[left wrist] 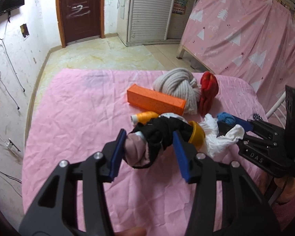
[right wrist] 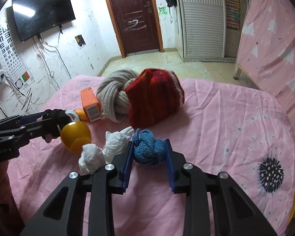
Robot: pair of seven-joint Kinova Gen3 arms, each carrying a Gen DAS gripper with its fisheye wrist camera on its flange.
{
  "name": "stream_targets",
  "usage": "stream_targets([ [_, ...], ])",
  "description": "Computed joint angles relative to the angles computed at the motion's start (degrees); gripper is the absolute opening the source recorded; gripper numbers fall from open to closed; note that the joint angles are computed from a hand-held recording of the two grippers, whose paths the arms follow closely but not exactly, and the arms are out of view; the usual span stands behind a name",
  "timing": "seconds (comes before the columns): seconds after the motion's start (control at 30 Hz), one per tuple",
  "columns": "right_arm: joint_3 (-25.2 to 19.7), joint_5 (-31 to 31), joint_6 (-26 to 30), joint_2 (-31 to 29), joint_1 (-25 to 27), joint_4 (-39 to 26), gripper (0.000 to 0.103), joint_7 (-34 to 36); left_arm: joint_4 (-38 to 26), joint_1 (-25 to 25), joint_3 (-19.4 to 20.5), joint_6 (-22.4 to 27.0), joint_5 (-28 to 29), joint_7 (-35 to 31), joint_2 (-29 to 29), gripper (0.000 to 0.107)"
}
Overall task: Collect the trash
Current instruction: 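Close the left tool on the black and pink cloth while the right tool grasps the blue rope toy, then carry both items to the yellow bin and open both tools over it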
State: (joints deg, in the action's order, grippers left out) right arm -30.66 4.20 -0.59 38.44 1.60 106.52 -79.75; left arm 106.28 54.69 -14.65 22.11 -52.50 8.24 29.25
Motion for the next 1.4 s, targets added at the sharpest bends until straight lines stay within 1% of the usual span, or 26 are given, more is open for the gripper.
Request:
stream_targets([
  [0.07, -1.55, 0.3, -1.25, -0.19, 1.77, 1.04, 0.024, -0.07, 0.14, 1.3, -0.68, 1.11, -0.78, 1.33, -0.47, 0.046],
  [0.13, -3.97, 1.21, -2.59, -0.41, 4.4, 2.27, 0.024, -0.34, 0.06, 1.96, -0.44, 2.61, -2.1, 2.6, -1.07, 0.046],
  [0.17, -5.33, 1.87, -3.17, -0.46, 5.88, 2.85, 0.024, -0.61, -0.05, 1.97, 0.06, 3.47, -2.87, 3.43, -1.41, 0.046],
  [0.23, -7.87, 3.37, -4.21, -0.6, 8.59, 3.92, 0.024, -1.41, -0.12, 0.33, 3.25, 5.59, -5.76, 5.96, -2.0, 0.046],
  [0.27, -8.76, 4.13, -4.69, -0.71, 9.65, 4.4, 0.024, -1.94, -0.76, 0.56, 3.92, 7.59, -6.24, 6.33, -1.95, 0.046],
  [0.3, -9.92, 5.03, -5.31, -0.8, 11.07, 5.05, 0.024, -2.52, -1.5, 1.83, 3.53, 9.92, -6.32, 6.5, -1.51, 0.046],
  [0.33, -10.6, 5.91, -5.6, -0.87, 11.97, 5.41, 0.024, -3.17, -2.54, 3.32, 2.61, 12.25, -5.88, 5.81, -0.83, 0.046],
  [0.37, -11.33, 6.87, -6.06, -0.9, 13.11, 5.9, 0.024, -3.79, -3.73, 4.02, 2.75, 14.58, -5.79, 4.88, -0.17, 0.047],
  [0.4, -11.62, 7.63, -6.25, -0.99, 13.58, 6.14, 0.024, -4.51, -4.41, 3.67, 3.96, 16.19, -6.13, 4.78, 0.11, 0.047],
  [0.43, -12.28, 8.53, -6.39, -0.95, 14.49, 6.42, 0.024, -5.22, -4.76, 2.28, 6.22, 17.29, -6.97, 4.96, 0.11, 0.047],
  [0.47, -13.3, 9.58, -6.58, -0.69, 15.87, 6.74, 0.024, -5.88, -5.52, 1.57, 7.59, 18.42, -7.02, 4.36, 0.47, 0.047],
  [0.5, -13.54, 10.25, -6.76, -0.69, 16.21, 6.9, 0.024, -6.57, -6.29, 1.74, 7.9, 19.82, -6.71, 3.65, 0.94, 0.047],
  [0.53, -13.78, 11.02, -6.98, -0.75, 16.75, 7.19, 0.024, -7.16, -7.93, 2.98, 7.14, 22.15, -5.67, 2.0, 2.06, 0.047],
  [0.57, -13.9, 11.79, -7.3, -0.87, 17.34, 7.56, 0.024, -7.72, -9.67, 5.23, 5.33, 24.48, -4.95, -0.01, 3.72, 0.047],
  [0.6, -13.82, 12.31, -7.57, -0.99, 17.39, 7.71, 0.024, -8.43, -11.53, 6.42, 4.57, 26.81, -3.89, -2.02, 5.14, 0.047],
  [0.63, -14.3, 13.15, -7.75, -0.91, 18.08, 7.96, 0.024, -9.12, -12.99, 6.57, 4.88, 28.54, -3.46, -3.72, 6.23, 0.047],
  [0.67, -14.76, 14.01, -7.93, -0.88, 18.86, 8.23, 0.024, -9.77, -13.88, 5.68, 6.25, 29.85, -3.66, -4.73, 6.9, 0.047],
  [0.73, -15.13, 15.54, -8.62, -0.94, 19.84, 8.86, 0.024, -11.09, -16.2, 2.5, 11.18, 33.86, -4.78, -5.96, 8.79, 0.047],
  [0.77, -15.39, 16.33, -8.77, -1.02, 20.34, 9.05, 0.024, -11.81, -17.11, 1.5, 12.62, 35.32, -4.91, -6.35, 9.65, 0.047],
  [0.87, -16.3, 19.0, -9.41, -0.97, 22.44, 9.85, 0.024, -13.88, -18.46, 0.93, 12.68, 36.94, -2.88, -7.98, 11.2, 0.047],
  [1.03, -16.85, 22.96, -10.84, -1.02, 25.11, 10.71, 0.024, -17.52, -18.47, 1.25, 12.12, 37.45, -1.54, -8.03, 11.03, 0.047],
  [1.23, -18.02, 28.17, -13.79, -0.9, 30.48, 12.36, 0.024, -22.44, -21.18, 3.19, 12.07, 39.64, -2.83, -8.59, 10.84, 0.047],
  [1.4, -16.18, 31.28, -17.86, -2.33, 34.33, 14.65, 0.024, -26.27, -24.36, 4.53, 12.58, 38.7, -4.68, -10.43, 10.46, 0.047],
])
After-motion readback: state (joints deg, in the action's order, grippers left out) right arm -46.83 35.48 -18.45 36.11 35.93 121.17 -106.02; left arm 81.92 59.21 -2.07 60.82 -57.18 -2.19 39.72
